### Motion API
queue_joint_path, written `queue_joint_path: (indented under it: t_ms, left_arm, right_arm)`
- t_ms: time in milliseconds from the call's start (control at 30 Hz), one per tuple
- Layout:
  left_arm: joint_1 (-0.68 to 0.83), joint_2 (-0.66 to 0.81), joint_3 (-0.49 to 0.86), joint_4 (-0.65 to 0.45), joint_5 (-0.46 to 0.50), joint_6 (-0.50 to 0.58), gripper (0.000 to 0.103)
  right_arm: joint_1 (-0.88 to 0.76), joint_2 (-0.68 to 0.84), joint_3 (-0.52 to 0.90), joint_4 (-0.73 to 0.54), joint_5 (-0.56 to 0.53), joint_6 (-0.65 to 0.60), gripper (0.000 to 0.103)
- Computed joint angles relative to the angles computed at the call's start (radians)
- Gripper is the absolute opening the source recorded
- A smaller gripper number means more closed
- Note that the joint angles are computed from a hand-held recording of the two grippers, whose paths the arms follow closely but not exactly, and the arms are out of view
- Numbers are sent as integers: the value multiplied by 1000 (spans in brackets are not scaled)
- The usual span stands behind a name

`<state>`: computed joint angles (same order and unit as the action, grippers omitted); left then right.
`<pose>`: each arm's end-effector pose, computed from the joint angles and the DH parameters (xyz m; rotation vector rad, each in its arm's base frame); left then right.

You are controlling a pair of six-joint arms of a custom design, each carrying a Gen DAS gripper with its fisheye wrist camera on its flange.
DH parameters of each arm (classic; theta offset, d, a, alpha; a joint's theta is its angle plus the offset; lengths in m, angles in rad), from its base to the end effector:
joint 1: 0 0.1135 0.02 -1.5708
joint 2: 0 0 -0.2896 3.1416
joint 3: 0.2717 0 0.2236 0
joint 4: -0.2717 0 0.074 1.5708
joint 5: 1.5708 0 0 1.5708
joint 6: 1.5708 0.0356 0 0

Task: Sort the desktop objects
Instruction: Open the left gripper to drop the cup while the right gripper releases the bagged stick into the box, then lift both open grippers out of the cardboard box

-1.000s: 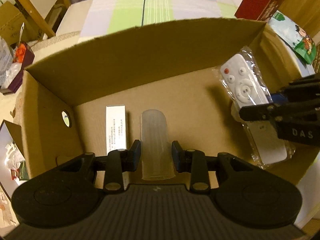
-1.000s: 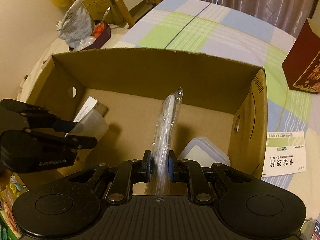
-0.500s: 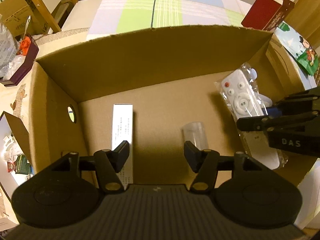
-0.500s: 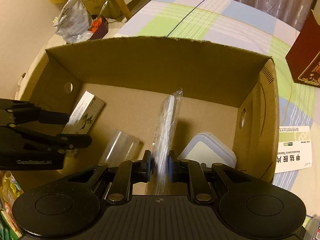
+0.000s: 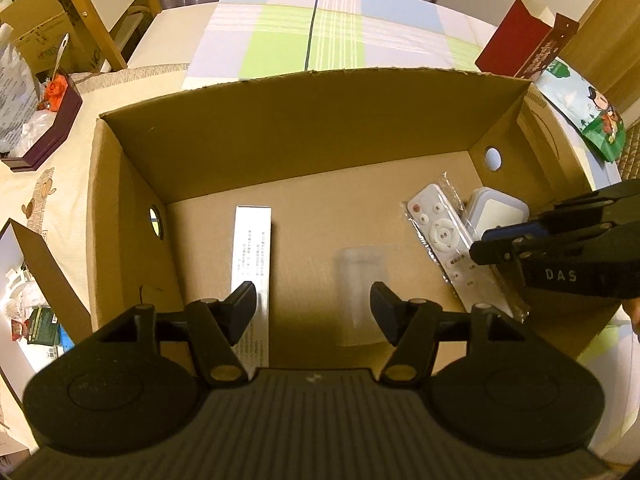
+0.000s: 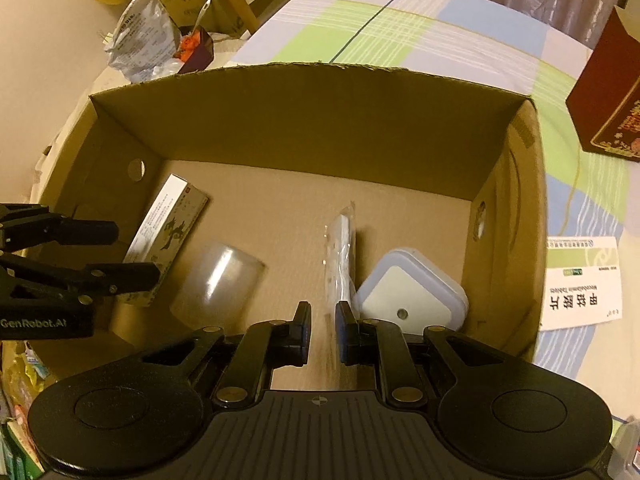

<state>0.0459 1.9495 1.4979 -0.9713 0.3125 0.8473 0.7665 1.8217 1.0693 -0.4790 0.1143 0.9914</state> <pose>0.3631 0.0057 0.2359 1.1454 2.6183 -0.3146 0.2381 0.2236 0.1875 0.3446 2.8047 0.2697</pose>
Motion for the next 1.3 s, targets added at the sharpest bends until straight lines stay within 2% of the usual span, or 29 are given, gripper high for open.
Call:
queue_joint_path:
  t_ms: [367, 867, 900, 933, 967, 1033, 1300]
  left_arm:
    - [49, -77, -42, 6, 34, 37, 63]
    - [160, -211, -63, -41, 114, 100, 80]
    - [166, -219, -64, -45, 118, 103, 81]
    - [172, -227, -65, -48, 122, 106, 81]
    - [178, -235, -67, -52, 126, 109, 82]
    - [190, -250, -71, -59, 134, 115, 82]
    - [246, -316, -106, -66, 159, 148, 88]
  right_arm:
    - [66, -65, -26, -56, 39, 42, 16]
    - [180, -143, 10, -136, 124, 106, 16]
    - [188, -141, 18, -148, 134, 111, 34]
    - [198, -139, 27, -160, 146, 117, 82]
    - [219, -133, 45, -189, 186, 133, 96]
    - [261, -130, 73, -220, 253, 120, 96]
    - [341, -147, 107, -289, 311, 174, 96]
